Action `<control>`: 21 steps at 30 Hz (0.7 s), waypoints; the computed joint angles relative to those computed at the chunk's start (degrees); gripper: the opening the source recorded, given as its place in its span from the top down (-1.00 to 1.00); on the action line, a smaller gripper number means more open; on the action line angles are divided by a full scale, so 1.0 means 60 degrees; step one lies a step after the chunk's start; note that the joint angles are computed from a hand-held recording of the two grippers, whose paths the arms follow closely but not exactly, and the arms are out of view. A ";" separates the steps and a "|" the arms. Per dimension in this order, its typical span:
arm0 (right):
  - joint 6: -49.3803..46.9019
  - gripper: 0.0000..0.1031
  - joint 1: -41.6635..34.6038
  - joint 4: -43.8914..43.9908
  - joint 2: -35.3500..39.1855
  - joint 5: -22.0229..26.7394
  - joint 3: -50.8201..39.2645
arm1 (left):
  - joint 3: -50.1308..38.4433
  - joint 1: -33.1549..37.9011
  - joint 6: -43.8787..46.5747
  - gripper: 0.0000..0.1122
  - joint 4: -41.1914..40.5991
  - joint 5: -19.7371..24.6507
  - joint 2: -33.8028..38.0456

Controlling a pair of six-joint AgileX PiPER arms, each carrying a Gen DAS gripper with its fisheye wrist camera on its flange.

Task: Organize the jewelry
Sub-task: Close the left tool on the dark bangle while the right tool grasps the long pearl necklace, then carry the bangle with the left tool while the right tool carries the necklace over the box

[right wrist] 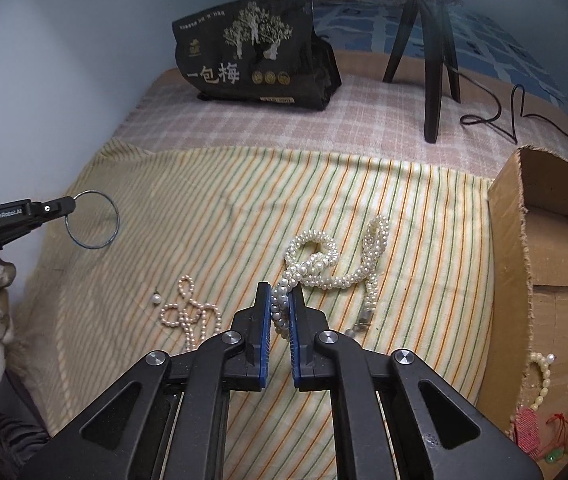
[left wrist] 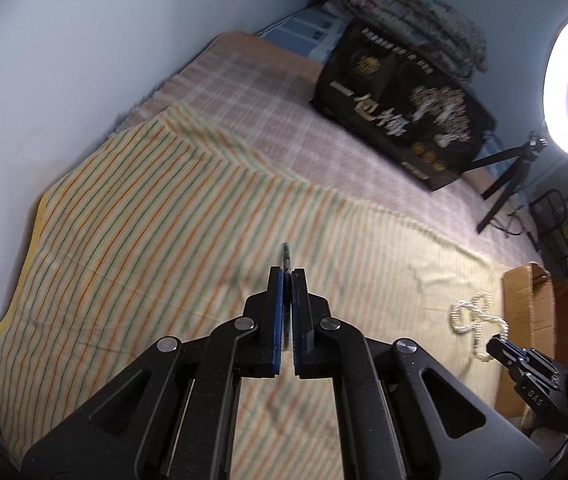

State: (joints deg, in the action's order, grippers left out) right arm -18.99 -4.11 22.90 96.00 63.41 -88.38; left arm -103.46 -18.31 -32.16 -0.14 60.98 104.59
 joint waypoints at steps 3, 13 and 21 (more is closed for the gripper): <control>0.0030 0.87 -0.0039 0.0033 -0.0171 0.0002 -0.0053 | -0.0114 -0.0122 0.0034 0.98 -0.0202 -0.0008 -0.0167; -0.0242 0.87 -0.0654 0.0478 -0.0878 0.0292 -0.0127 | -0.0574 -0.1042 -0.0197 0.98 -0.0079 0.0035 -0.0504; -0.0626 0.87 -0.1184 0.0826 -0.1414 0.0572 -0.0216 | -0.1263 -0.2121 -0.0398 0.98 0.0159 0.0098 -0.0416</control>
State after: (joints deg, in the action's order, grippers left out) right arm -22.75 -11.22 27.86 87.51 66.84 -89.67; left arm -111.04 -31.04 -34.55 0.81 61.57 102.09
